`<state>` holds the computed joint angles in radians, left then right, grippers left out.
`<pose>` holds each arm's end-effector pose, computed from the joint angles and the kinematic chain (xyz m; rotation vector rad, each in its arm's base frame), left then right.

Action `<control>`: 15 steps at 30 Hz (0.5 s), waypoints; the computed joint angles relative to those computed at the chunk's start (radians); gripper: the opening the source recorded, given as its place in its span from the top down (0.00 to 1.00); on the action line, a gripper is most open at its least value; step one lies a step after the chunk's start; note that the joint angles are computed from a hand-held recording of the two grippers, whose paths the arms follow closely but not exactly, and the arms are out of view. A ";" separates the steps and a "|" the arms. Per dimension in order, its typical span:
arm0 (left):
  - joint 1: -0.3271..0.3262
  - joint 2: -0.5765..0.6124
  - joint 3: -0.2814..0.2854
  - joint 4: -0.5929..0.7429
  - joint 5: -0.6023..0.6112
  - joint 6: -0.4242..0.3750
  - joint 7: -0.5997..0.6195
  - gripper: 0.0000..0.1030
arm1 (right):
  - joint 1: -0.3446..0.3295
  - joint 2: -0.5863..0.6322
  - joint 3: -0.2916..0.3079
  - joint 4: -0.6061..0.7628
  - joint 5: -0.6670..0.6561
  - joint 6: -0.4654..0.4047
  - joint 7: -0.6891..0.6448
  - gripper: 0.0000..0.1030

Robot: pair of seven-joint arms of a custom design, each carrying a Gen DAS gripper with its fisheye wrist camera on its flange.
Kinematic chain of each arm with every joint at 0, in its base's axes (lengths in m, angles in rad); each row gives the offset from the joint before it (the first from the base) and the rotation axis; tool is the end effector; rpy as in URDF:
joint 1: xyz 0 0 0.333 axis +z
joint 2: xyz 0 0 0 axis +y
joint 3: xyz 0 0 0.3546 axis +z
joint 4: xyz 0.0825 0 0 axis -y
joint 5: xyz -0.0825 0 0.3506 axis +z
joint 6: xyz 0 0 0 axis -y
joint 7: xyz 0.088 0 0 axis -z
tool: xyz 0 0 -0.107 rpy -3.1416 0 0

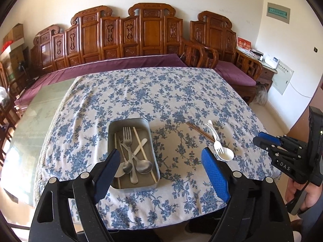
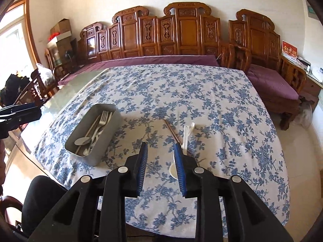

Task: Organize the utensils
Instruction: 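Grasp the white plastic fork and spoon on the cloth with the right tool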

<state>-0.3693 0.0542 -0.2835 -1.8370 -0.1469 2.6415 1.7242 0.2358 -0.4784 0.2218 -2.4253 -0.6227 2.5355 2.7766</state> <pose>0.4794 -0.3558 0.6332 -1.1379 2.4418 -1.0072 0.3501 0.1977 0.5856 -1.4501 2.0165 -0.7432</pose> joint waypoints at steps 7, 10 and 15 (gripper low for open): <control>-0.024 0.070 -0.009 0.050 0.012 -0.013 -0.008 0.24 | -0.020 0.031 -0.058 -0.047 0.027 0.071 -0.041 0.71; -0.045 0.120 -0.008 0.092 0.037 -0.026 -0.014 0.24 | -0.035 0.054 -0.081 -0.070 0.044 0.114 -0.059 0.71; -0.074 0.194 -0.009 0.154 0.043 -0.043 -0.016 0.24 | -0.049 0.090 -0.112 -0.104 0.086 0.177 -0.098 0.71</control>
